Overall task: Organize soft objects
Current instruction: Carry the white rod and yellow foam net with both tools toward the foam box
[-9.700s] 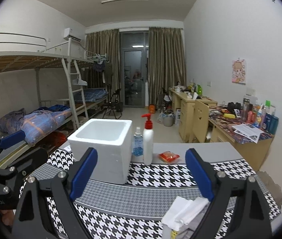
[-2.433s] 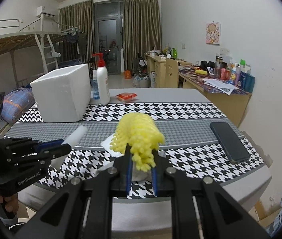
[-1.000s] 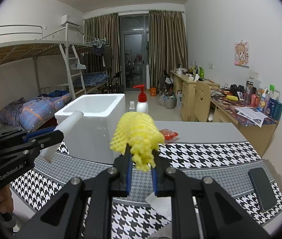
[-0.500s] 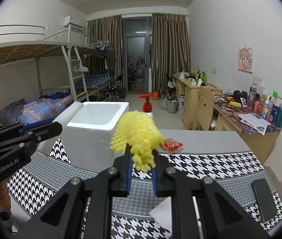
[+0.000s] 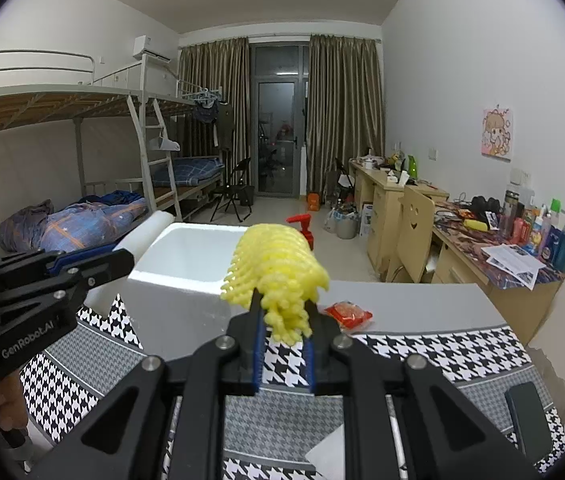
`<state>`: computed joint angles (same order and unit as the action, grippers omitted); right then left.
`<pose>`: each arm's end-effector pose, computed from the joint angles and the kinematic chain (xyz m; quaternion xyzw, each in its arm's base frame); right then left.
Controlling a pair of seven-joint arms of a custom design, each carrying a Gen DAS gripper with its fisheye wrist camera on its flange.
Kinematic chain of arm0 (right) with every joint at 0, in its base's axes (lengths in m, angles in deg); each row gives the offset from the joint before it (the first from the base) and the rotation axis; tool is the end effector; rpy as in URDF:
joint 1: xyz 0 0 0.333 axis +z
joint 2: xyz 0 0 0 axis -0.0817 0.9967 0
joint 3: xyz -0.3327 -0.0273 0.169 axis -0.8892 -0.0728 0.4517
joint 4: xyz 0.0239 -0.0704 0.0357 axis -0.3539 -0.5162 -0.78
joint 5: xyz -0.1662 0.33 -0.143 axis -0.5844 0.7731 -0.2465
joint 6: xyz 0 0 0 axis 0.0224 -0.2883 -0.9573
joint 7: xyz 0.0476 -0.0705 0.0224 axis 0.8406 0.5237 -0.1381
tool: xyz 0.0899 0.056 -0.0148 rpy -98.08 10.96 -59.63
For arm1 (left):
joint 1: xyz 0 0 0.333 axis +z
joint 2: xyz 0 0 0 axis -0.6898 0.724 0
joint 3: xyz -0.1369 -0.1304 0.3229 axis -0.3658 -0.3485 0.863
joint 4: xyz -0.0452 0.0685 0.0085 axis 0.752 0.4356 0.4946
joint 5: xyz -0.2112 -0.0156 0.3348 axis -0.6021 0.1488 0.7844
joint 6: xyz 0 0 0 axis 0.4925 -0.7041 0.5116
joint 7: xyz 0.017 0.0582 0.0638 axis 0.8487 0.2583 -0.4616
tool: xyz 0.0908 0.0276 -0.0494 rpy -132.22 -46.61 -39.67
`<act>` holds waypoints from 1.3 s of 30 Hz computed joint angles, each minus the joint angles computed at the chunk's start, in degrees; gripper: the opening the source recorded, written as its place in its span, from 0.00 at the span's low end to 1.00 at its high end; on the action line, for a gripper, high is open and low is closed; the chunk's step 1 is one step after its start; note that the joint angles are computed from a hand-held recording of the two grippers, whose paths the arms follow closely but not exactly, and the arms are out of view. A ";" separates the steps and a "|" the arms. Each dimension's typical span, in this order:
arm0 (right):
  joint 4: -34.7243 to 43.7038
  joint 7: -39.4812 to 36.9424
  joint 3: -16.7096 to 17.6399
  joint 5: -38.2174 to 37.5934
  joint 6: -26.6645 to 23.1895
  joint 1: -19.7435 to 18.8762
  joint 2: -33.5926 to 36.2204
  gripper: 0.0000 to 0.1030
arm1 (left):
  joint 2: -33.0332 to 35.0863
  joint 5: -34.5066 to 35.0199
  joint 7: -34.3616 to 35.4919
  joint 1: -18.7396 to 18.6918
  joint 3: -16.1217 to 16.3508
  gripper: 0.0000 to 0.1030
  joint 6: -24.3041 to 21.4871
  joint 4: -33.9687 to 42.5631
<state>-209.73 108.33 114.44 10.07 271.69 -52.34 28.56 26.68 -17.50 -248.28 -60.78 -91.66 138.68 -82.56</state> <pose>0.4449 0.1666 0.5891 -0.5436 0.6227 -0.4354 0.3566 0.5175 -0.2258 0.6071 -0.3529 0.7466 -0.5068 0.2475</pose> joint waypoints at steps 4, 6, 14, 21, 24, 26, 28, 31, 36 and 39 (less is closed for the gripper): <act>1.18 -0.39 0.85 -0.15 0.15 -1.06 0.77 0.19 | 0.81 0.91 -0.78 0.09 -0.01 0.15 0.54 1.06; 1.90 -0.42 1.64 -0.23 -0.11 -1.96 0.87 0.19 | 1.24 1.41 -1.34 0.21 0.00 0.15 0.70 1.56; 5.15 -0.52 3.81 -1.48 -1.67 -4.51 2.98 0.19 | 3.00 4.56 -5.03 1.00 -0.03 0.15 0.74 3.98; 8.27 0.33 6.20 -3.64 -2.43 -7.43 4.45 0.19 | 4.46 9.23 -9.34 1.57 -0.42 0.15 1.07 5.48; 9.80 0.62 7.75 -4.44 -2.60 -9.18 5.33 0.19 | 5.32 12.22 -12.11 1.99 -0.67 0.15 1.22 6.13; 10.66 0.70 8.83 -4.97 -3.02 -10.27 5.80 0.19 | 5.88 13.76 -13.56 2.34 -0.87 0.15 1.37 6.57; 11.41 0.77 9.61 -5.45 -3.37 -10.93 6.65 0.19 | 6.56 16.31 -16.14 2.63 -1.13 0.15 1.46 7.04; 12.59 1.11 10.93 -6.21 -4.00 -12.14 7.73 0.19 | 7.38 18.75 -18.52 3.12 -1.75 0.15 1.90 7.44; 14.09 1.59 12.85 -7.61 -4.61 -14.07 9.37 0.19 | 9.03 23.88 -23.53 4.34 -2.64 0.15 1.95 8.51; 15.06 1.76 13.94 -8.27 -5.16 -15.01 10.59 0.19 | 9.83 25.59 -25.15 5.31 -3.58 0.15 1.81 9.10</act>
